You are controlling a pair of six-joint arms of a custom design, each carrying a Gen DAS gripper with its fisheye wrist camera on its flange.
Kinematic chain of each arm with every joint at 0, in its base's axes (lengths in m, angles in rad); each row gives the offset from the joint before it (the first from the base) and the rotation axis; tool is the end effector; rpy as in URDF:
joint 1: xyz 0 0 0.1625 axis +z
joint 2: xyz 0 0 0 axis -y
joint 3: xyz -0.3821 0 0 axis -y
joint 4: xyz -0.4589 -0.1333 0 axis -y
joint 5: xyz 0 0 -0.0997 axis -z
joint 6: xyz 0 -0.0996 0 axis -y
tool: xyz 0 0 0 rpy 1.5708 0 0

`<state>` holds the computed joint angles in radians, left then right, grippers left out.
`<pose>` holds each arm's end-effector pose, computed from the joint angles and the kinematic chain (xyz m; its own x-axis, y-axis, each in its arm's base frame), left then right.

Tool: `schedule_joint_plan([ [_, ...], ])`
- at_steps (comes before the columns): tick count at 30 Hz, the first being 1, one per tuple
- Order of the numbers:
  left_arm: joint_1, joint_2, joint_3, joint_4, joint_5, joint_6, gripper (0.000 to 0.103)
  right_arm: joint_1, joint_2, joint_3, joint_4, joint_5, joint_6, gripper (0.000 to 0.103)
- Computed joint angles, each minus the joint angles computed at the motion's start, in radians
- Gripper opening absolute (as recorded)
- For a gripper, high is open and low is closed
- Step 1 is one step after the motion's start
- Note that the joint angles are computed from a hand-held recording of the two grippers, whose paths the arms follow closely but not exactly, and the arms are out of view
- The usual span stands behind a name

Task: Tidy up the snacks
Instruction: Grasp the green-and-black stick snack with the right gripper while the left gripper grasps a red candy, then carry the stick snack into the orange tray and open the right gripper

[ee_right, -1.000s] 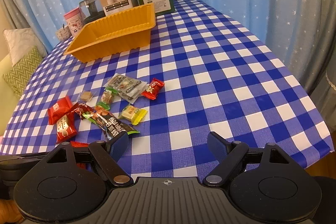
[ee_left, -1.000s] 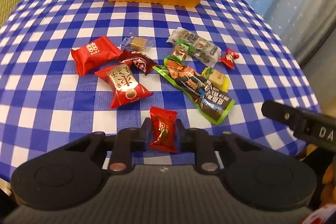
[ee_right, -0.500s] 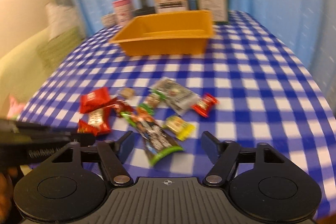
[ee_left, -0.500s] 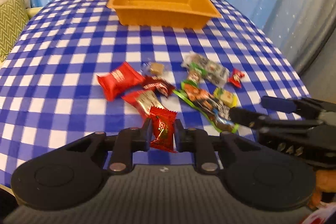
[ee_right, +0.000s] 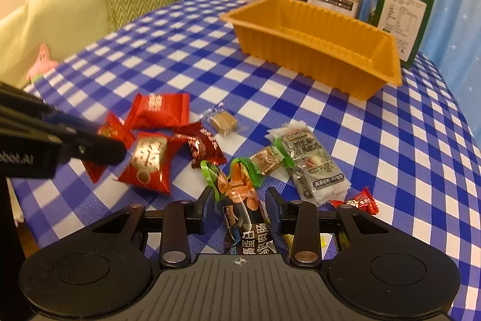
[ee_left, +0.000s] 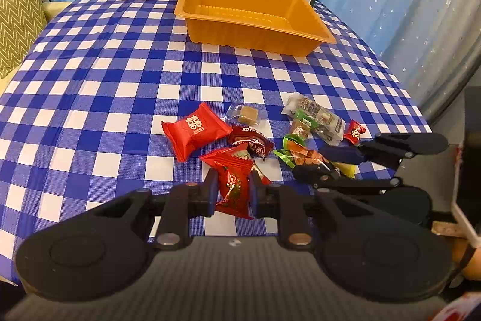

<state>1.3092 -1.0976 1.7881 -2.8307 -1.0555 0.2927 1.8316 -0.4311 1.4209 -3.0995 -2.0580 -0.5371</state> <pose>0.0058 -0.6834 0.1911 -0.8077 0.2045 -0.5529 0.4709 0.7881 -0.3964 0.2719 -0.6827 -0.0858 -0.6735 -0.4206 0.6078 -0.6587 0.7147 -0.2354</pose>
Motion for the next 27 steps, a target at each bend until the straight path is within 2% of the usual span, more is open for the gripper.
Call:
schedule_joint_plan([
  [4,0.006,0.003,-0.006,0.005,-0.012,-0.006,0.019,-0.001,0.010,-0.007,0.004,-0.006,-0.002,0.034],
  [9,0.003,-0.002,-0.005,-0.001,-0.028,-0.007,0.019,0.006,-0.010,0.026,-0.006,0.000,0.042,0.030],
  [19,-0.014,0.007,-0.038,-0.004,-0.040,0.023,0.019,0.024,-0.063,0.083,-0.135,0.030,0.144,0.029],
  [22,-0.019,0.032,-0.083,-0.005,-0.054,0.045,0.019,0.029,-0.056,0.054,-0.179,0.018,0.175,0.029],
  [27,-0.022,0.111,-0.213,-0.011,-0.084,0.116,0.019,0.023,-0.014,-0.067,-0.183,-0.004,0.203,0.029],
])
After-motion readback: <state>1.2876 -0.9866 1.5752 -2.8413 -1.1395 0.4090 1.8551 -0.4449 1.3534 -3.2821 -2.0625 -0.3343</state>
